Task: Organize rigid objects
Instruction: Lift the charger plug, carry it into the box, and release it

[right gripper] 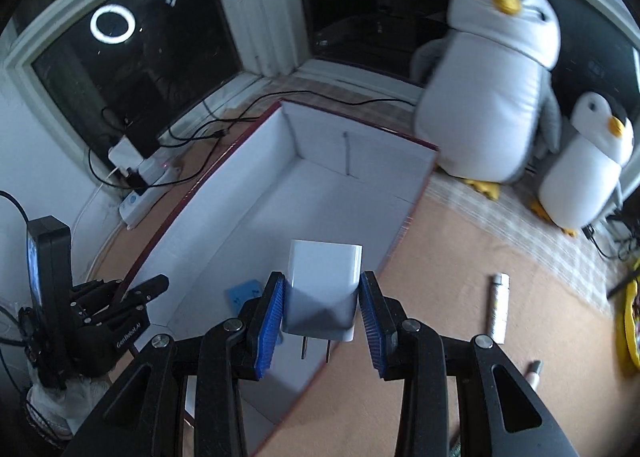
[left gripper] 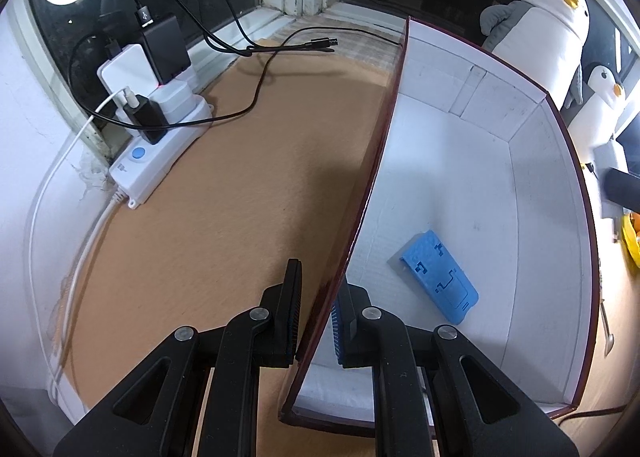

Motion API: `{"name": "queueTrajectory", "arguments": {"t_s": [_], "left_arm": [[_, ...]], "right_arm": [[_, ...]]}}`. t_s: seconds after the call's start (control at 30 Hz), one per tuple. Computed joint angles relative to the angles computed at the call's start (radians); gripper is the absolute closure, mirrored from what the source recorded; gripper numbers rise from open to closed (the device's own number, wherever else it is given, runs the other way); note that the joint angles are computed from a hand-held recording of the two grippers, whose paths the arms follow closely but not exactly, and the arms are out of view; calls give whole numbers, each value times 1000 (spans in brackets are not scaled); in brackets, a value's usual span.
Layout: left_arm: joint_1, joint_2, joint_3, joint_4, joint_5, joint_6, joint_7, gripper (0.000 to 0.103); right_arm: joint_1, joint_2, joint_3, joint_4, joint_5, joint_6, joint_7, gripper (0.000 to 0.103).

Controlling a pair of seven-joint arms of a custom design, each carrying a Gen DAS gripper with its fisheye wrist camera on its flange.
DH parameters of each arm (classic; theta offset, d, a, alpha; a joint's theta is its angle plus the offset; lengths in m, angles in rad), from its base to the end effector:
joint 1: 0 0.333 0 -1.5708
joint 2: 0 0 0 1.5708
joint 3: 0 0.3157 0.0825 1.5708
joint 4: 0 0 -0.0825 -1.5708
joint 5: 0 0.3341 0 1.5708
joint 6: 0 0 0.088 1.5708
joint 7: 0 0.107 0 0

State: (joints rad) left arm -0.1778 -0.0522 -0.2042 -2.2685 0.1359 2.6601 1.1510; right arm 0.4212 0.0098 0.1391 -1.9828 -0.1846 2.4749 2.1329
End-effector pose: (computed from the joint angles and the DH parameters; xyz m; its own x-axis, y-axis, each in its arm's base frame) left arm 0.4693 -0.1940 0.4578 -0.0848 -0.9944 0.0631 -0.9003 0.0493 -0.4324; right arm 0.4672 0.2934 0.5324 0.1392 -0.9852 -0.1003 -0.8789 -0.0762 -0.4709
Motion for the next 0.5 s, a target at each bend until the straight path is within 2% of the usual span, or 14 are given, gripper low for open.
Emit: {"name": "queueTrajectory", "arguments": {"t_s": [0.5], "left_arm": [[-2, 12, 0, 11, 4, -1, -5, 91]], "right_arm": [[67, 253, -23, 231, -29, -134, -63, 69]]}}
